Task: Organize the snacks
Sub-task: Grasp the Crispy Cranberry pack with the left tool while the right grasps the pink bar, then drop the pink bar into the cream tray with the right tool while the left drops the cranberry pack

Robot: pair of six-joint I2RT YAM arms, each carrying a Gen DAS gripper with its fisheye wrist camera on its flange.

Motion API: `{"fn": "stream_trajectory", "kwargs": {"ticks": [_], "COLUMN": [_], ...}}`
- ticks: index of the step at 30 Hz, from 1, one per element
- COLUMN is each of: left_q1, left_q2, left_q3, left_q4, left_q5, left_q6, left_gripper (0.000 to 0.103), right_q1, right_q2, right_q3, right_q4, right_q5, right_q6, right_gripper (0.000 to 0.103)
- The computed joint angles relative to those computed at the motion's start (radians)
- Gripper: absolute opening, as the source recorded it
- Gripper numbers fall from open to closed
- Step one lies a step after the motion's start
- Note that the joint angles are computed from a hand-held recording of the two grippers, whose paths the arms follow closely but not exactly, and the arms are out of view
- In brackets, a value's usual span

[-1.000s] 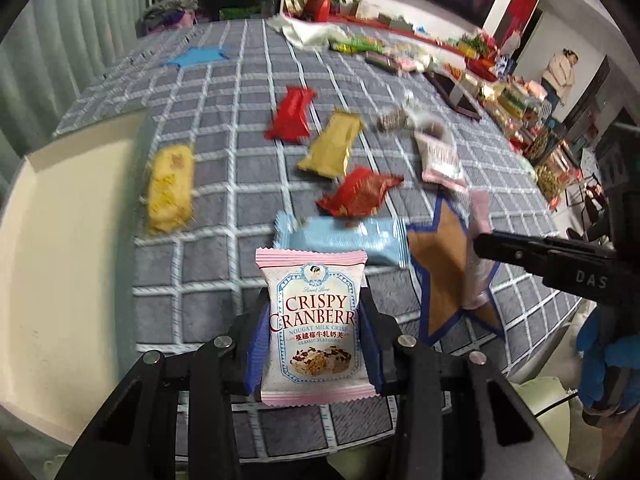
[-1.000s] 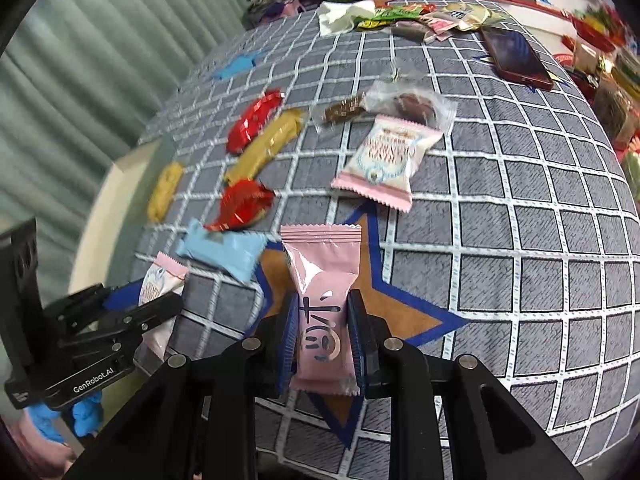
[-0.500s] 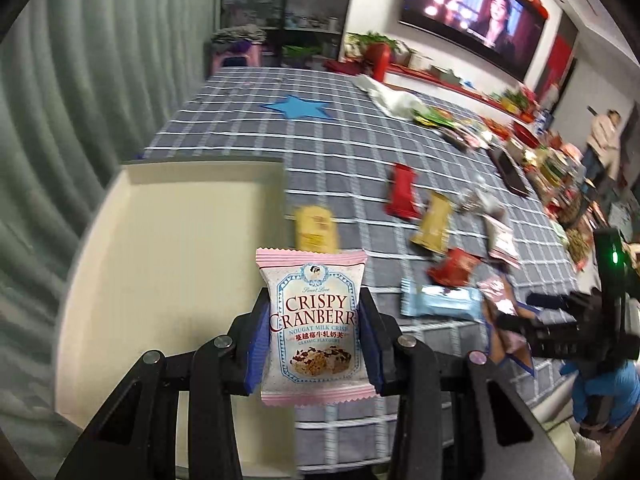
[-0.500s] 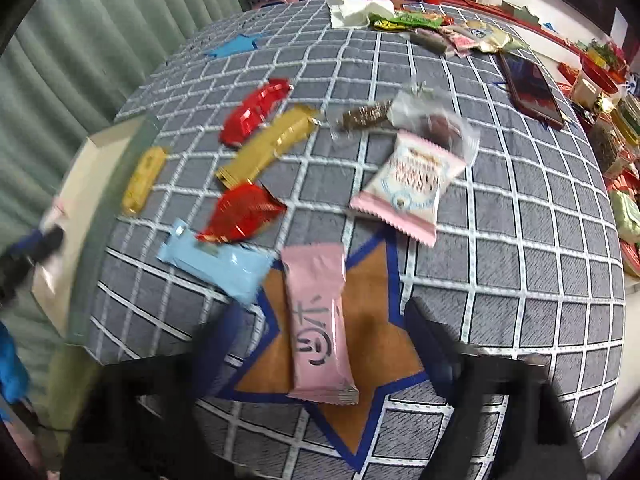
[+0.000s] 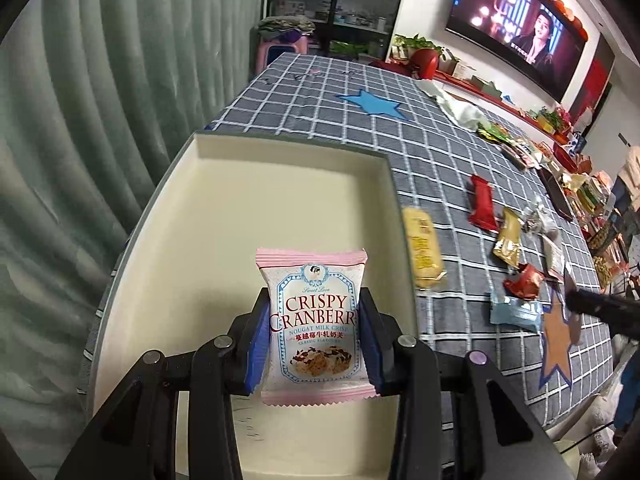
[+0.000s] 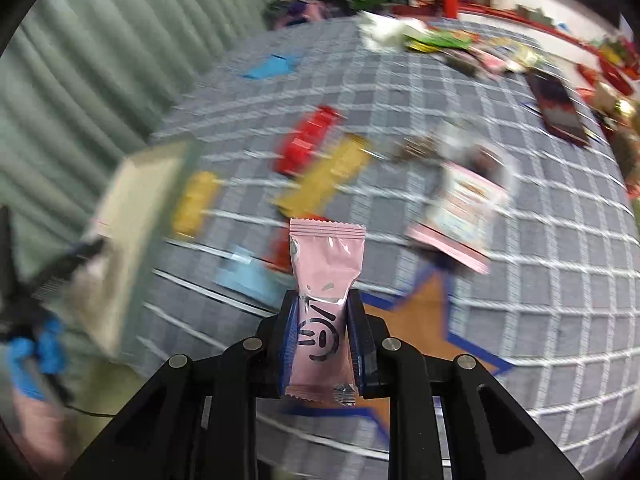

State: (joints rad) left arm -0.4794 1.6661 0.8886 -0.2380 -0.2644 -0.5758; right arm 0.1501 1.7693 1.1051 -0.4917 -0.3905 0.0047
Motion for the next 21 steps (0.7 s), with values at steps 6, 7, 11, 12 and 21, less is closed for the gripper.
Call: {"fn": "stream_trajectory", "kwargs": {"ticks": [6,7,11,12,21], "left_q1": [0.065,0.075,0.101,0.105,0.164], "left_q2": [-0.012,-0.013,-0.004,-0.002,0.023], "left_q3": [-0.059,-0.070,-0.096,-0.100,-0.148], "left_q4": [0.027,0.032,0.055,0.060,0.147], "left_q5": [0.027,0.026,0.027,0.025,0.006], "left_q6": [0.009,0.014,0.045,0.048,0.096], "left_gripper": [0.044,0.044,0.045,0.046,0.079], "right_q1": [0.211,0.247,0.354,0.372,0.357], "right_q2": [0.116,0.145,0.284,0.315,0.342], "right_q3": [0.192,0.230,0.386,0.428,0.447], "right_q4": [0.004,0.007,0.006,-0.006,-0.054], "right_q5": [-0.129,-0.126,-0.116,-0.109,0.086], "right_q6": [0.118,0.133,0.193,0.201,0.190], "right_gripper": [0.025,0.025,0.025,0.025,0.091]}}
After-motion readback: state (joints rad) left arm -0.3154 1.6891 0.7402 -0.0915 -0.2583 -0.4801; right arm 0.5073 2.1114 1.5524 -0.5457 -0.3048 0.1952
